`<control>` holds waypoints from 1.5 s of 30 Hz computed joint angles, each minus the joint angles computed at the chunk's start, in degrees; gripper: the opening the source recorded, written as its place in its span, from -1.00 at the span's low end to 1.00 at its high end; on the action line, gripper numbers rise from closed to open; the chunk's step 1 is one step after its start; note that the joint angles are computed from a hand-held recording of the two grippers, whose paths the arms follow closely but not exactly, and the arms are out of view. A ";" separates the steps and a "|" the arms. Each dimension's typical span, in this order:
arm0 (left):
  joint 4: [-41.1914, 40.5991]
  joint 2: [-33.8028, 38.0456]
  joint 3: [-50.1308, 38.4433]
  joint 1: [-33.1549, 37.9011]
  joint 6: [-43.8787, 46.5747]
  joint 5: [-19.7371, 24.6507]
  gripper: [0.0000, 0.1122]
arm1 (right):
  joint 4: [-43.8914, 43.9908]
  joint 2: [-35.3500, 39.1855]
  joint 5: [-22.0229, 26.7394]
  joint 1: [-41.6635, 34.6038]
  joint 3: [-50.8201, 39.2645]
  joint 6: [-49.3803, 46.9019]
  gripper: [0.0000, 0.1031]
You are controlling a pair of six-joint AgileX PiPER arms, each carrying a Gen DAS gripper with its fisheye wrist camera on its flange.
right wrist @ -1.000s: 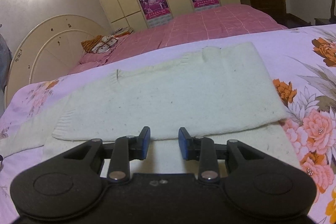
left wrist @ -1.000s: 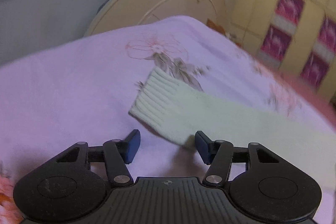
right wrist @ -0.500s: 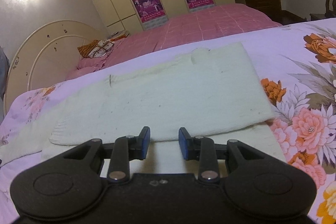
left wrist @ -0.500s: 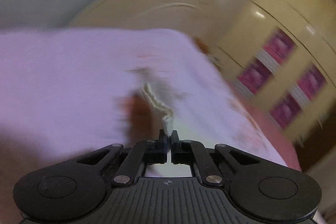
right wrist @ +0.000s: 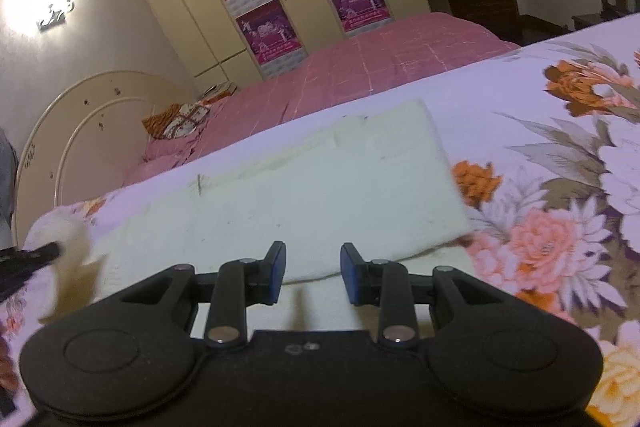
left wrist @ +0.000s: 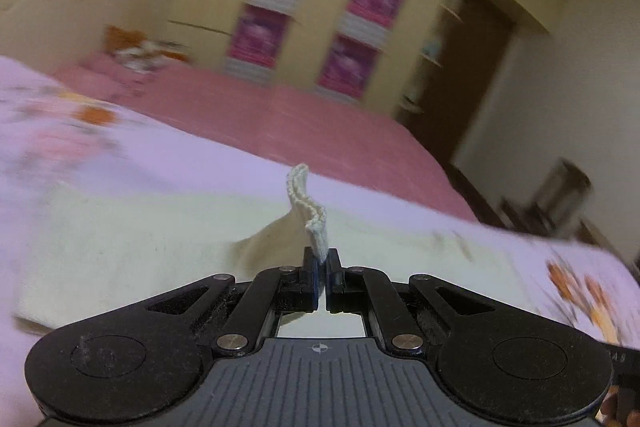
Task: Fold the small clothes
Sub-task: 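Grasp the ribbed sleeve cuff with the left tool and fold it across the body, then grasp the sweater side edge with the right tool and fold it inward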
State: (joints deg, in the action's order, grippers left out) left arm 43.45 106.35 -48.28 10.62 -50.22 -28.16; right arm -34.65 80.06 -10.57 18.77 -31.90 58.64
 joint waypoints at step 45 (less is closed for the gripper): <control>-30.60 -5.82 11.14 -2.29 21.83 7.89 -0.01 | -21.32 6.85 -4.72 -2.93 -12.89 16.24 -0.91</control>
State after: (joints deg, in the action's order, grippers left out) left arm 12.85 100.53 -37.15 8.33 -28.38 -20.27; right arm -55.96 86.91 -15.29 15.84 -44.79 74.88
